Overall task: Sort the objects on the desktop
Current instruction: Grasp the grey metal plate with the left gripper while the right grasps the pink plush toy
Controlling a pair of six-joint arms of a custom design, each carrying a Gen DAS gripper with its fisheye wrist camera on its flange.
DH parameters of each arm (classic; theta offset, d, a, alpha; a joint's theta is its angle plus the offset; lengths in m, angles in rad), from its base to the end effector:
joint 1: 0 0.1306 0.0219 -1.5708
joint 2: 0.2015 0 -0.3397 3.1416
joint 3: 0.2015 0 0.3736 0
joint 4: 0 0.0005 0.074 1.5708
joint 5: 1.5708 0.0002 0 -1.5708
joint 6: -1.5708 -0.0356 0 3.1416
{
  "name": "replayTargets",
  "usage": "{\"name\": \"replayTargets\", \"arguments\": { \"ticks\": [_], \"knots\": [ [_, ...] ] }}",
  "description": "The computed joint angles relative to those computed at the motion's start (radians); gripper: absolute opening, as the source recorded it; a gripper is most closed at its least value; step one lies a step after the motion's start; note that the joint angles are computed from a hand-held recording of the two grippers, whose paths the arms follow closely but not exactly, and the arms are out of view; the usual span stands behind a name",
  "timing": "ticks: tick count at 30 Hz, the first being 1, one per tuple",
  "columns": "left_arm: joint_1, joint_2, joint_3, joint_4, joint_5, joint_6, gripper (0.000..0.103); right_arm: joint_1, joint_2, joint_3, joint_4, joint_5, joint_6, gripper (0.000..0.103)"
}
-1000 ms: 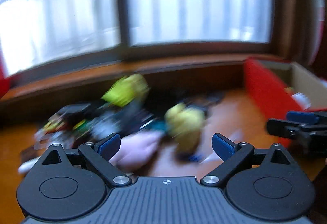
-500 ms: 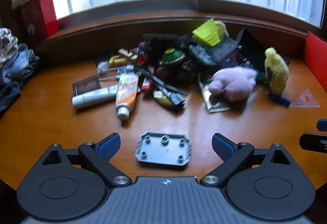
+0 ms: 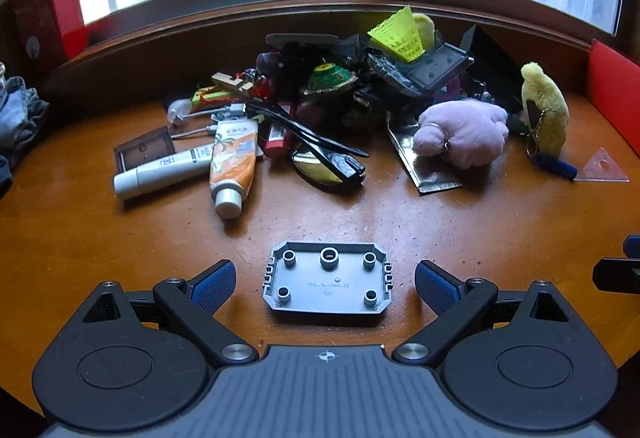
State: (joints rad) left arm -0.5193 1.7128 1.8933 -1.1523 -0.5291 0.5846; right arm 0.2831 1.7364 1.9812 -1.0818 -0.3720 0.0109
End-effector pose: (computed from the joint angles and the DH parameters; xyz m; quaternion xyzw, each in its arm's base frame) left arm 0.4972 -0.2641 0.4309 -0.1072 0.9192 0.0634 0.3735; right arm 0.5514 0.1734 0.4585 -0.2000 0.8977 0.2188 0.3259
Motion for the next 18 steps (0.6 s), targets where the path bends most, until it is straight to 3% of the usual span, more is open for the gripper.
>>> {"name": "replayTargets", "arguments": {
  "ticks": [7, 9, 11, 18],
  "knots": [
    [0.008, -0.026, -0.048, 0.056, 0.037, -0.036, 0.093, 0.004, -0.002, -0.016, 0.003, 0.020, -0.023, 0.085],
    [0.008, -0.039, -0.067, 0.084, 0.048, -0.055, 0.078, 0.006, -0.005, -0.025, 0.012, 0.025, -0.027, 0.085],
    [0.008, -0.048, -0.080, 0.107, 0.051, -0.071, 0.070, 0.009, -0.006, -0.030, 0.020, 0.031, -0.024, 0.086],
    [0.010, -0.056, -0.093, 0.127, 0.053, -0.088, 0.069, 0.028, -0.010, -0.041, 0.037, 0.066, 0.005, 0.091]
  ]
}}
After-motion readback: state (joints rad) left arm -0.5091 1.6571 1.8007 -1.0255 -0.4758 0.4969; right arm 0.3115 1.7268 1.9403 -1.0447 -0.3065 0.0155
